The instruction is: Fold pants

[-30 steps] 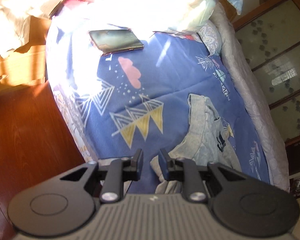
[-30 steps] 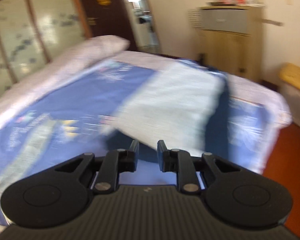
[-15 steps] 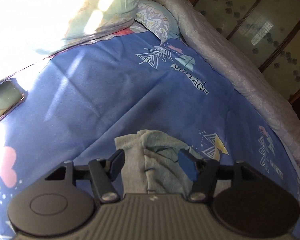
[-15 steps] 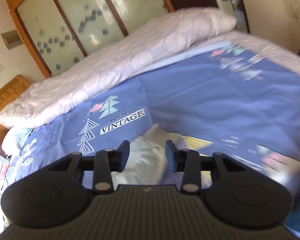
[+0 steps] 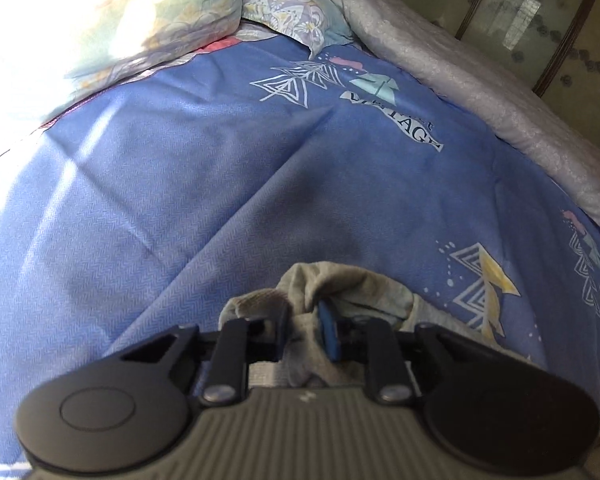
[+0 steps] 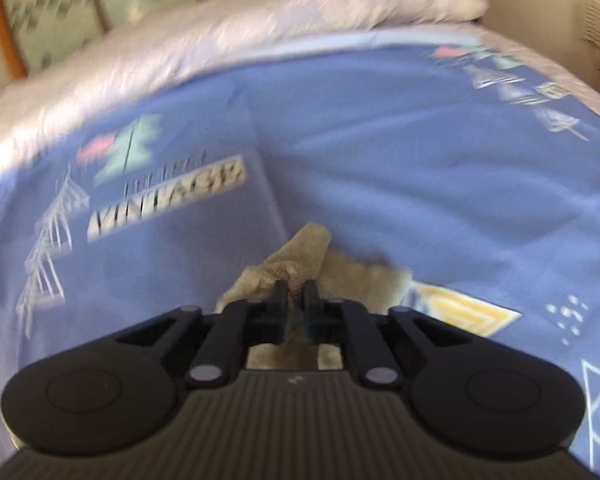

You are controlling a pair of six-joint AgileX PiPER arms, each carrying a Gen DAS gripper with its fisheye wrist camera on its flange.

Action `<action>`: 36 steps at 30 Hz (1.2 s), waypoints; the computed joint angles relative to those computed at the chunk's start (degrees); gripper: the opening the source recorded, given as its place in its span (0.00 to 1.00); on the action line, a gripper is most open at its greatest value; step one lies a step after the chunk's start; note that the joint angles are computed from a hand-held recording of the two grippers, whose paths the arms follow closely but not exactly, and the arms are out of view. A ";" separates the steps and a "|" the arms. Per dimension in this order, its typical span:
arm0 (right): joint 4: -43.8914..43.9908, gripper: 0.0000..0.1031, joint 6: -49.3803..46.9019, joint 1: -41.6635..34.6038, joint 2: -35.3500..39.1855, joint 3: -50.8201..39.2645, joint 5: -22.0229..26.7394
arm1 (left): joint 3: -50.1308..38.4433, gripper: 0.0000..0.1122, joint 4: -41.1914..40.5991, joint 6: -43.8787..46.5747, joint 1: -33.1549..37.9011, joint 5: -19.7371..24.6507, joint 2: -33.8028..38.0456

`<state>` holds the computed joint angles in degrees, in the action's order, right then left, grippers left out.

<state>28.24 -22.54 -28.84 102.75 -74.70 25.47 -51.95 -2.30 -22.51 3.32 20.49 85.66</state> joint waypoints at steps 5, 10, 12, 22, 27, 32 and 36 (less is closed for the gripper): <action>23.26 0.09 -20.80 -12.32 -8.10 2.43 0.27 | -0.85 0.14 -14.84 11.90 1.98 -0.96 -4.84; 18.11 0.09 -11.88 -16.95 -4.50 -7.85 2.40 | -7.71 0.14 -11.52 3.16 -3.72 -3.26 2.05; 11.13 0.10 -2.56 -14.53 -0.88 -10.97 0.08 | -10.10 0.14 -0.06 -7.95 -6.74 -5.10 6.56; 20.90 0.34 -12.97 -22.44 6.32 -9.70 6.05 | -4.72 0.27 12.95 -20.57 -6.21 -5.40 3.67; 28.60 0.34 -15.90 -29.96 8.03 -8.88 16.76 | 6.15 0.35 -13.42 5.41 -1.02 -3.26 -9.55; 29.79 0.40 -14.01 -27.14 9.92 -8.27 17.95 | 14.59 0.40 -27.19 18.78 1.82 0.14 -17.08; 30.95 0.08 -17.70 -23.60 9.57 -6.86 14.49 | 17.67 0.39 -13.56 3.79 -3.62 -2.27 -17.70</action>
<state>59.19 -40.24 -52.44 112.32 -81.57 39.96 -34.28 -15.86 -18.71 -0.30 18.22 67.96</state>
